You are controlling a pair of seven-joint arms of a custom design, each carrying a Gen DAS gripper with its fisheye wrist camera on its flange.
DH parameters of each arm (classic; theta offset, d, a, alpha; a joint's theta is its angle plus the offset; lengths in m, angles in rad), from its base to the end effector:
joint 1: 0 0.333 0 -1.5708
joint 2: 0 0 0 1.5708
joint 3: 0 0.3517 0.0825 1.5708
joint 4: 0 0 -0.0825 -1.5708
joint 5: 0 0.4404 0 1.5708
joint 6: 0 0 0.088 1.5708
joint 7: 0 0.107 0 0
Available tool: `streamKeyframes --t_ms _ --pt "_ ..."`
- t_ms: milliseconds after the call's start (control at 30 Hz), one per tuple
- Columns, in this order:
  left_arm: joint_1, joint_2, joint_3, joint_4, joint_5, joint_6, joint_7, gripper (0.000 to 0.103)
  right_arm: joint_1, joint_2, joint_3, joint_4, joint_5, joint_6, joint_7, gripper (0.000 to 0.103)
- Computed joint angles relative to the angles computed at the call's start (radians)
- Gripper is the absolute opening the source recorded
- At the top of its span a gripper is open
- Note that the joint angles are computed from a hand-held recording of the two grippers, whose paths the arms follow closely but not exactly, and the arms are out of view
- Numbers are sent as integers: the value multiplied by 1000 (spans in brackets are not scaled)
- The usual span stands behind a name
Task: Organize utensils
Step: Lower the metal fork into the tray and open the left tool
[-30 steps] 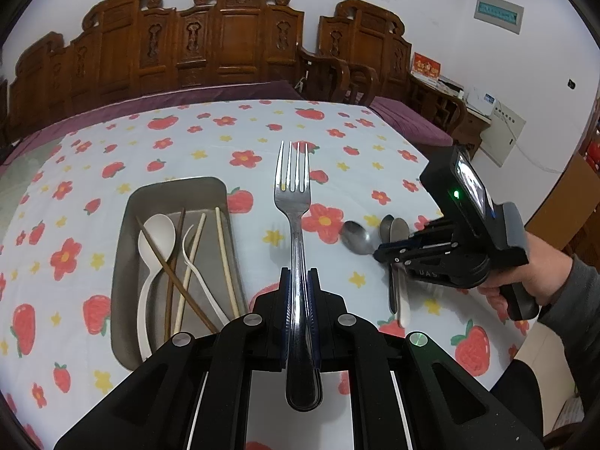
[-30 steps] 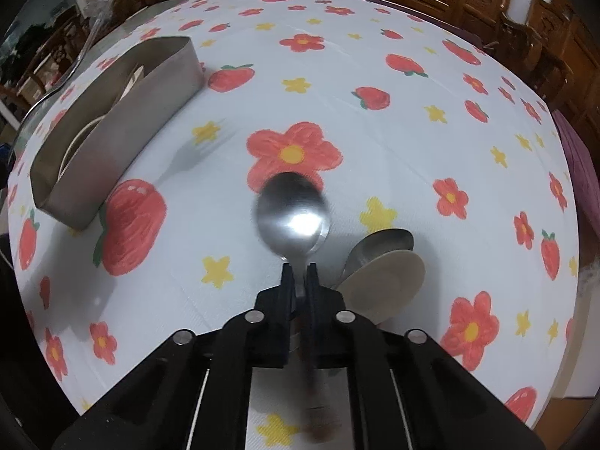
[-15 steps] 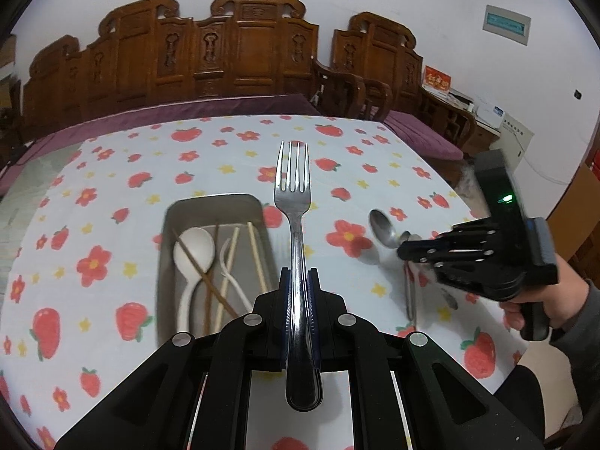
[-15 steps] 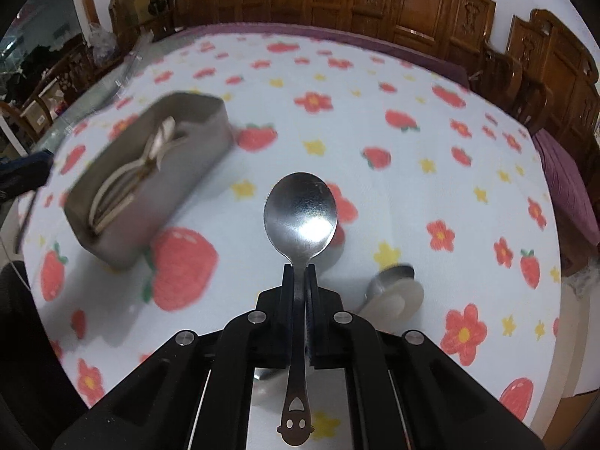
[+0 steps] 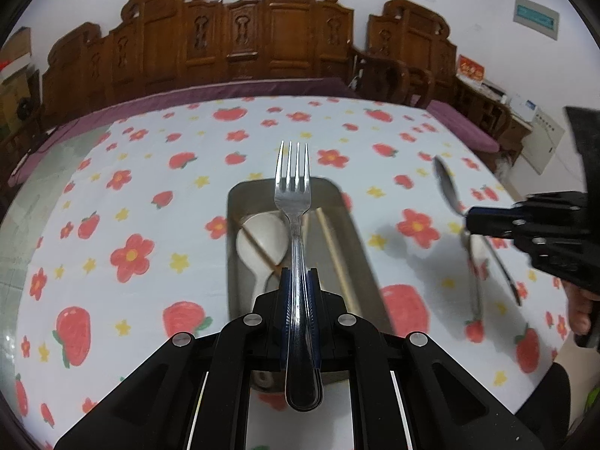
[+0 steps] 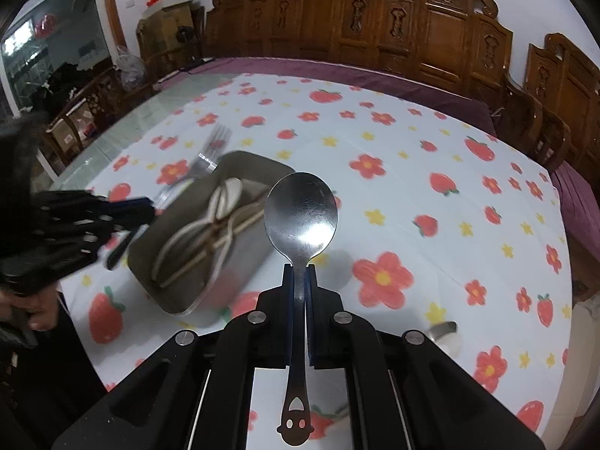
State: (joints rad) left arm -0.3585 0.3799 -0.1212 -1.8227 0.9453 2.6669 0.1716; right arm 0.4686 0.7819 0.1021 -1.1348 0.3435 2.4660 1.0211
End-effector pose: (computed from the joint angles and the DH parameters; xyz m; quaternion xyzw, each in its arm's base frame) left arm 0.6409 -0.3512 0.3723 -0.7202 0.5993 -0.2525 0.2416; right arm 0.7568 0.4478 0.4094 -0.8895 0.3296 -0.0661 0.3093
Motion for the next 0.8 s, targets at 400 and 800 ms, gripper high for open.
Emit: streamKeyframes --t_ms 400,800 --pt "29 108 -14 86 -152 -13 158 8 4 12 25 28 42 1 -2 7" --pt "13 136 4 101 -210 1 186 9 5 6 22 12 46 -1 2 7"
